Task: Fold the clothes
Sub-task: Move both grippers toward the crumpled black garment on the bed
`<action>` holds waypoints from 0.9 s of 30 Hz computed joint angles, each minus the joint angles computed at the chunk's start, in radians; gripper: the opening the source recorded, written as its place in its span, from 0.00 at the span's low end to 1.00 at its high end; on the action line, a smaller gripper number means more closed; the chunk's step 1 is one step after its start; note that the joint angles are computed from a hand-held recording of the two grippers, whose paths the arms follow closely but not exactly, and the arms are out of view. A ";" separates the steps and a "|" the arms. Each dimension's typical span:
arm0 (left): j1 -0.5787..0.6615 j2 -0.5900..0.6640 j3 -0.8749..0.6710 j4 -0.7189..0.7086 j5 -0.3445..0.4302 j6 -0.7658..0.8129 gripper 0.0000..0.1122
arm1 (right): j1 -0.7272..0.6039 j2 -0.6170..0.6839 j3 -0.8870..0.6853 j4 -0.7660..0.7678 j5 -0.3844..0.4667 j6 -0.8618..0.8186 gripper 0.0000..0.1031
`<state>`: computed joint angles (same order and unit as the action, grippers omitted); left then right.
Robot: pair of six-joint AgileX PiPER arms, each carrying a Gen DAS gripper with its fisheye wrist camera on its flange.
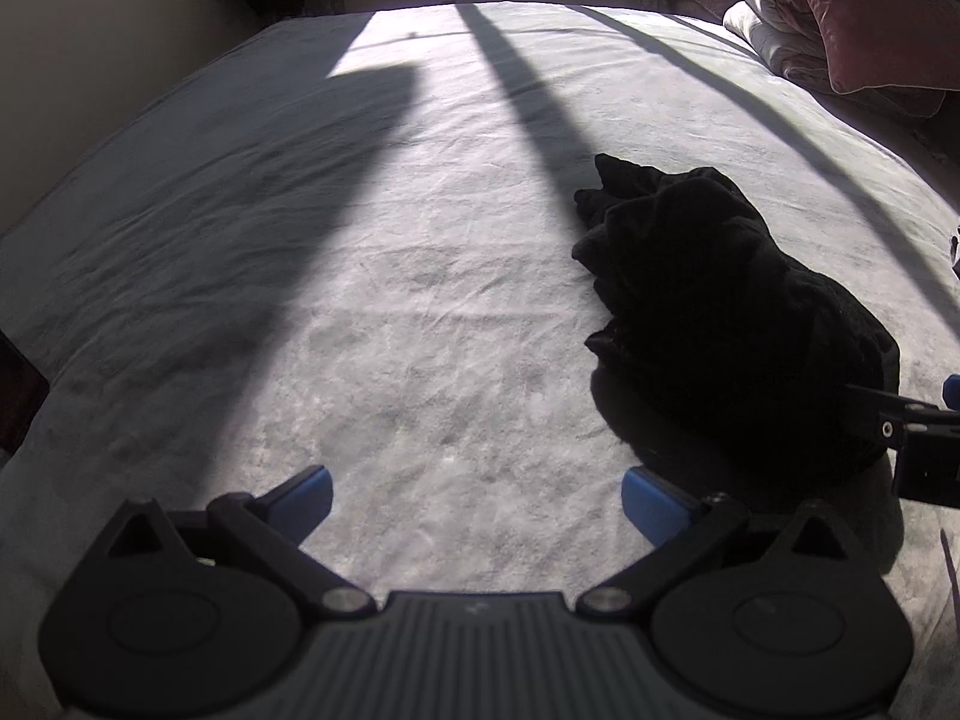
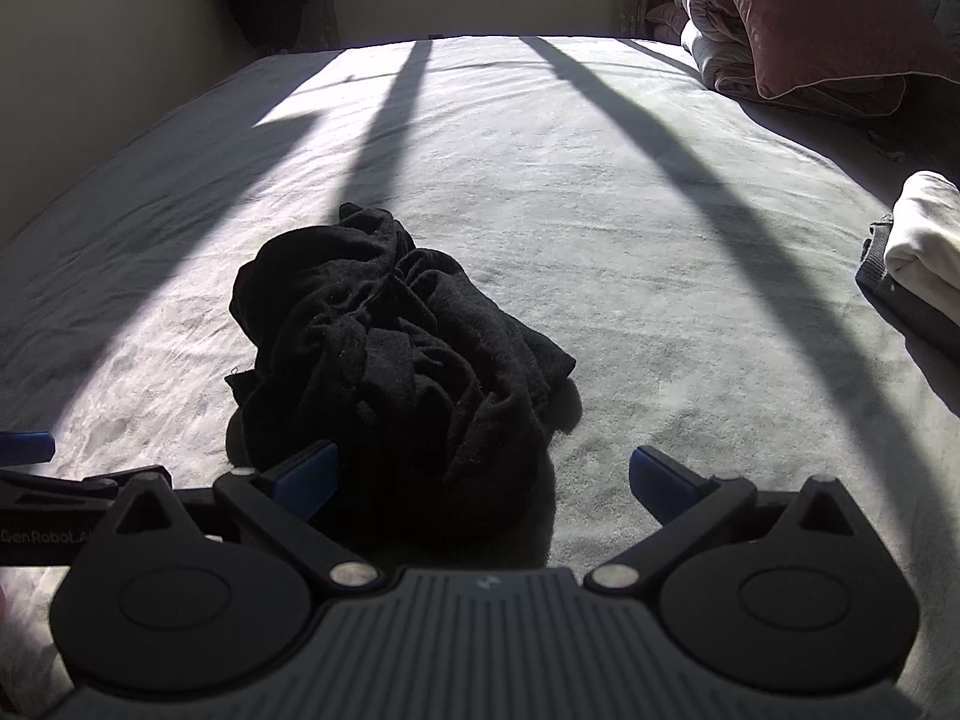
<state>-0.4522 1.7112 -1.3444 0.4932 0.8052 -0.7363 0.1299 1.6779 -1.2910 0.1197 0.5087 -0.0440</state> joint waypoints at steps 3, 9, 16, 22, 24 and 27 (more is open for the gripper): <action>0.024 0.013 0.012 -0.014 0.003 0.031 0.91 | 0.002 0.045 -0.043 0.040 0.033 -0.045 1.00; 0.073 -0.002 0.104 -0.081 -0.092 0.090 0.91 | -0.010 0.132 -0.104 0.113 0.118 -0.077 1.00; 0.058 -0.043 0.212 0.029 -0.207 -0.014 0.91 | 0.007 0.121 -0.059 0.090 0.085 -0.139 1.00; 0.080 -0.056 0.224 0.012 -0.250 0.028 0.91 | 0.017 0.051 0.032 0.093 -0.021 -0.202 1.00; 0.087 -0.067 0.234 0.013 -0.268 0.038 0.91 | 0.016 0.023 0.042 0.102 -0.031 -0.237 1.00; 0.097 -0.094 0.255 0.049 -0.296 0.011 0.91 | 0.008 -0.020 0.065 0.152 -0.064 -0.310 1.00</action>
